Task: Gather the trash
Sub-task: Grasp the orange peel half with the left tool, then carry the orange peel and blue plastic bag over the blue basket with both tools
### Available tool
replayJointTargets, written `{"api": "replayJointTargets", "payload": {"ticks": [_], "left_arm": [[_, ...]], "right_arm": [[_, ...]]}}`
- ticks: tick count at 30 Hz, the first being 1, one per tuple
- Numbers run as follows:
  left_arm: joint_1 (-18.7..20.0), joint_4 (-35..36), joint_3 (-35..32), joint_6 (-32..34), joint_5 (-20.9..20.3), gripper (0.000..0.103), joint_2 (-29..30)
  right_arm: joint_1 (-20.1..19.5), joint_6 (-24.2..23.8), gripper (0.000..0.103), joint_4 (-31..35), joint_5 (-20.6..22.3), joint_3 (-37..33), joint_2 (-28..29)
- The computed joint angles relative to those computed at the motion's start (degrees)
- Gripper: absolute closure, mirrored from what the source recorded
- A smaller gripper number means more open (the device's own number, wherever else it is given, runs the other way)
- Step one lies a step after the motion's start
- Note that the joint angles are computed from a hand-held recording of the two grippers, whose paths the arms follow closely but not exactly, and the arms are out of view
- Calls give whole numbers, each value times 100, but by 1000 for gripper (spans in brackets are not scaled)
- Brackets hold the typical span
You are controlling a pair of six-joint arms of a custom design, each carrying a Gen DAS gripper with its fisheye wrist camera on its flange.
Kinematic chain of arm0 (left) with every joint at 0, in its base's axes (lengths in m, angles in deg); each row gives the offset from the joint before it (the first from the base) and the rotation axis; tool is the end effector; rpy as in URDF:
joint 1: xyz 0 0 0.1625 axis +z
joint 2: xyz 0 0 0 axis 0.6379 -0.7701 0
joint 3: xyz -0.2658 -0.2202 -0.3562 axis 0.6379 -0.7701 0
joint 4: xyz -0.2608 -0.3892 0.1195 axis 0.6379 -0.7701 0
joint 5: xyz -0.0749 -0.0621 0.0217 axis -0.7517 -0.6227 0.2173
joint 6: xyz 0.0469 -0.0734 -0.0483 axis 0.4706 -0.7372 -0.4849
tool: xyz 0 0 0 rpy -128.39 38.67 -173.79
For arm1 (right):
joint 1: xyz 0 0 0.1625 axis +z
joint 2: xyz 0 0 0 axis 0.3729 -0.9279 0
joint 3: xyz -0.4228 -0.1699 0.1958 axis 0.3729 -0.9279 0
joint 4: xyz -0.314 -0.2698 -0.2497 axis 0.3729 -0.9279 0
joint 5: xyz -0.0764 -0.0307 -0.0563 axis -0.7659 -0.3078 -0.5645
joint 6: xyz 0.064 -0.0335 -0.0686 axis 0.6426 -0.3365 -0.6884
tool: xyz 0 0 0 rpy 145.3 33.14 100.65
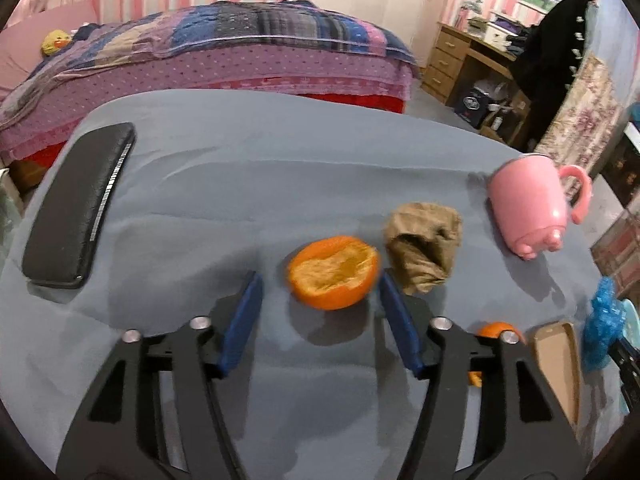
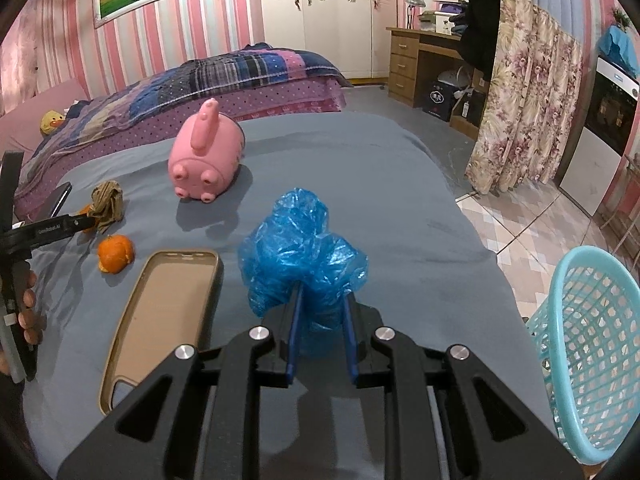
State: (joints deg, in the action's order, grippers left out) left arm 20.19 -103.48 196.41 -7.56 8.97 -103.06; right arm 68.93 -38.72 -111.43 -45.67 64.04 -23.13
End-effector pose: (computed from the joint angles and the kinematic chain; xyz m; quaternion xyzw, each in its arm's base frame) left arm -0.0392 -0.5181 0.1297 -0.1635 0.7982 -0.4447 0.3720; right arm 0.1210 -0.6111 0.0564 0.3663 -0.8720 0.2411 0.2174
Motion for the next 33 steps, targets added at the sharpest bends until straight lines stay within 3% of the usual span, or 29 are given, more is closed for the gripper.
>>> {"api": "replayJointTargets", "payload": {"ticks": [1,5,7,9,11,13,15,17,19,25,33], "left_arm": [[2,-17,-19,90,-24,66,15],[-56,626,-32,-292,79,71,-80],[-112,1005,11,-664,96,73,-206],[-229,1871,43,-1315,331,73,-384],[-380,2838,37,-1923,557,73,-551],[-463,3287,29,-2189,644,73,-649],[-531,3521,24,-2346,659,73,-701],[-587,3875,-12,-2543,651,74,-736],[-664,4299,-56,-2788,665,74,-789],[-954,3723,-79,-2333,647,74,-663],[-1318,1976,-615,-588,368,74,269]], "right_arm": [[-3,3,84,9,5,0,2],[-3,0,84,90,23,-10,17],[-14,38,83,141,54,-18,16],[-32,119,82,253,119,-23,0],[-28,94,60,284,91,-23,21],[-13,-48,54,176,30,-6,72],[-7,-101,55,184,49,2,75],[-41,-93,76,326,192,20,4],[-51,-156,84,178,282,84,-72],[-114,-191,86,67,366,179,-368],[-374,-350,86,-209,398,387,-1021]]}}
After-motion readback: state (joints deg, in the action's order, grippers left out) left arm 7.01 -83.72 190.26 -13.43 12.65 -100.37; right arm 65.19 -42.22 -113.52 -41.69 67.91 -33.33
